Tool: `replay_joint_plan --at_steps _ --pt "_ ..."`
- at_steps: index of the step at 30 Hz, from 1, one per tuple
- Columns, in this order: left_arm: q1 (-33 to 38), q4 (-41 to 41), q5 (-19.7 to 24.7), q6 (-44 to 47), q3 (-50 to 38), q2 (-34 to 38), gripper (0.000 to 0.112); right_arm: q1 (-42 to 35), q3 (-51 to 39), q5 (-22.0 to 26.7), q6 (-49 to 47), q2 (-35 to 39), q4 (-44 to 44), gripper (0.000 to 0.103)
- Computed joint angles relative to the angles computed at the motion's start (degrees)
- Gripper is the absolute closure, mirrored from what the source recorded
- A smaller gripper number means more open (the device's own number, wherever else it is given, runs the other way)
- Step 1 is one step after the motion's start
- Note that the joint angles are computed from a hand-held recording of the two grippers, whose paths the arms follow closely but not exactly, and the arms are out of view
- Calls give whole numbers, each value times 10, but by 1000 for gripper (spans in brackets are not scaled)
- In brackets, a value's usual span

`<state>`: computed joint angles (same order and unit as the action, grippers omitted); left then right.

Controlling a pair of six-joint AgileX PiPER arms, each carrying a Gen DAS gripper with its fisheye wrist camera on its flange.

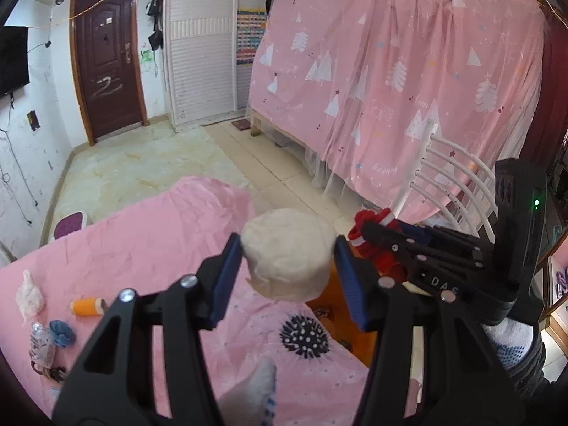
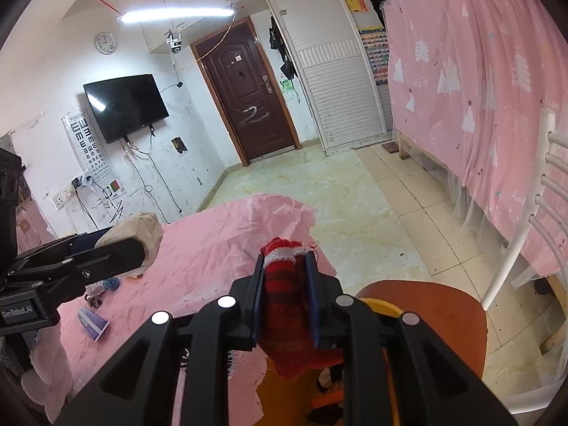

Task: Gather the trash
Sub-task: 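Carry the lump and hat to the orange bin and open both grippers, then return both grippers over the remaining items on the bed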

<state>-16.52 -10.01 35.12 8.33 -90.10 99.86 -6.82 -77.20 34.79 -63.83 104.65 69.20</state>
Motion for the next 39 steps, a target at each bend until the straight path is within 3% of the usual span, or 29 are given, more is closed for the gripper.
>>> replay_joint_plan --at_steps 6,9,17,24,29,33,39 --pt "-24 11 15 -18 -34 31 61 -15 3 2 -4 10 18 80" --pt "-26 -6 25 -21 -57 53 47 -31 6 3 -11 12 32 77" --pt "-37 -12 38 -26 -74 74 47 -52 19 9 -23 9 49 66" --pt "-16 -48 23 0 -42 46 46 -33 19 2 -8 -4 36 65" --pt "7 -78 7 27 -2 10 44 -10 19 -11 12 -20 22 49" --pt "34 -94 -8 46 37 -24 40 25 10 -24 47 -29 -11 48" --pt "86 -94 -26 63 87 -73 39 90 -23 -40 120 -33 -82 38"
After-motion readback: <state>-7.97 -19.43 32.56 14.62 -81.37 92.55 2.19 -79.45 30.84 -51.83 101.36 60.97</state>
